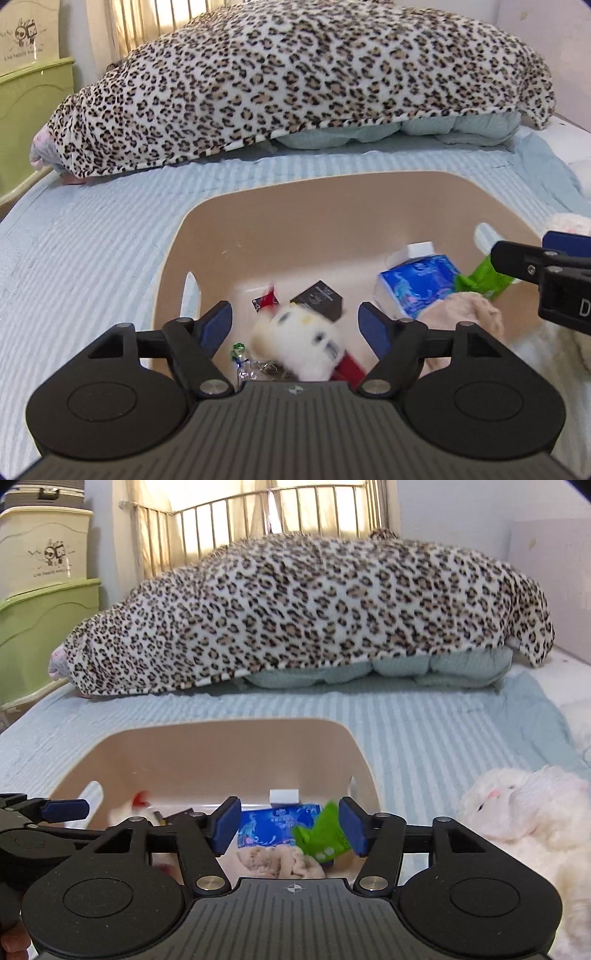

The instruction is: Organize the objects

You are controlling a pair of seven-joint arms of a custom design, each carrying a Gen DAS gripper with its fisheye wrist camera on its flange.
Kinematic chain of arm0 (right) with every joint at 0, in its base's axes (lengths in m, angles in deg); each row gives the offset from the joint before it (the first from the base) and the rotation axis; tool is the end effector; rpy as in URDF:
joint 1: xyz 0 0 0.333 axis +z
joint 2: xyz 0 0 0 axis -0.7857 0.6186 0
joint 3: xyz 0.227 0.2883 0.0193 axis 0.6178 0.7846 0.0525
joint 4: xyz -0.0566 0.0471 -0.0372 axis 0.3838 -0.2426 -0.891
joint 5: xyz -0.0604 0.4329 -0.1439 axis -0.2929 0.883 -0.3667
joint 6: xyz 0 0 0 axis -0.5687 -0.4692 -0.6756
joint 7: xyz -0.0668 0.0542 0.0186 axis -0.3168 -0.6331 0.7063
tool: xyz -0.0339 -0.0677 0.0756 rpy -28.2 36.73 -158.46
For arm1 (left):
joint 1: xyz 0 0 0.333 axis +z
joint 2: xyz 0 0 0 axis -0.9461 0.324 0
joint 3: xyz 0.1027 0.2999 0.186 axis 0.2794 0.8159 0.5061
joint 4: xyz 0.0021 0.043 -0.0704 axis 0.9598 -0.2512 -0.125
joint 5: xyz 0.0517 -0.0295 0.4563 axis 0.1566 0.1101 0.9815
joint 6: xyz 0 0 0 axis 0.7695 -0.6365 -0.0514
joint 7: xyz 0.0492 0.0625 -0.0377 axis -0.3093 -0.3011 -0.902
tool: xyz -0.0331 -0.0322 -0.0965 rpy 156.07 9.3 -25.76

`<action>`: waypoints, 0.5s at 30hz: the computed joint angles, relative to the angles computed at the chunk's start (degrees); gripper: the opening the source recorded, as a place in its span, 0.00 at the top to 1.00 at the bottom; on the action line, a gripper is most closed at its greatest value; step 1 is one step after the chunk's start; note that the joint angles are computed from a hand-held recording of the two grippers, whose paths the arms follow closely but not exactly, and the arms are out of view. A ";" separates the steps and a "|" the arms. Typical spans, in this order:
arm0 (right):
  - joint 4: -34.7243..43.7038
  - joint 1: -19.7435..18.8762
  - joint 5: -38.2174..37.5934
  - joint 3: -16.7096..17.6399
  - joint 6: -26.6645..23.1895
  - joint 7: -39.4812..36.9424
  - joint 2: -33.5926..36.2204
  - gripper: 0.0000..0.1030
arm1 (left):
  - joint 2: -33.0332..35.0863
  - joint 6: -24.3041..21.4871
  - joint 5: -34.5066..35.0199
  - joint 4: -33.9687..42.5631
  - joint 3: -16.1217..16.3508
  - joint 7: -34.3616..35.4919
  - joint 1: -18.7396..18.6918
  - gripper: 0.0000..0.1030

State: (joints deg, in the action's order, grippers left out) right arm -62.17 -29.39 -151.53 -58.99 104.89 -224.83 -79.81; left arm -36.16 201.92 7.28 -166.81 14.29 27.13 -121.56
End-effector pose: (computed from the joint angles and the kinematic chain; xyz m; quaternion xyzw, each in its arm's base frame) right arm 0.5584 0.2994 0.3727 -0.5179 0.7086 -0.3546 0.3224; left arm 0.6342 -0.3287 0.3629 -0.4747 0.7713 -0.3285 0.2679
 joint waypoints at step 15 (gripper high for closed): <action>-12.36 2.23 7.23 5.55 -4.88 -0.31 -12.11 0.27 | -11.55 4.43 -14.60 -14.42 13.26 10.13 -18.95 0.17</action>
State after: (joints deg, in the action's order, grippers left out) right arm -74.52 -27.16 -144.31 -53.44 100.01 -225.14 -91.92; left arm -47.71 206.35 -7.32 -181.23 27.54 37.27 -140.51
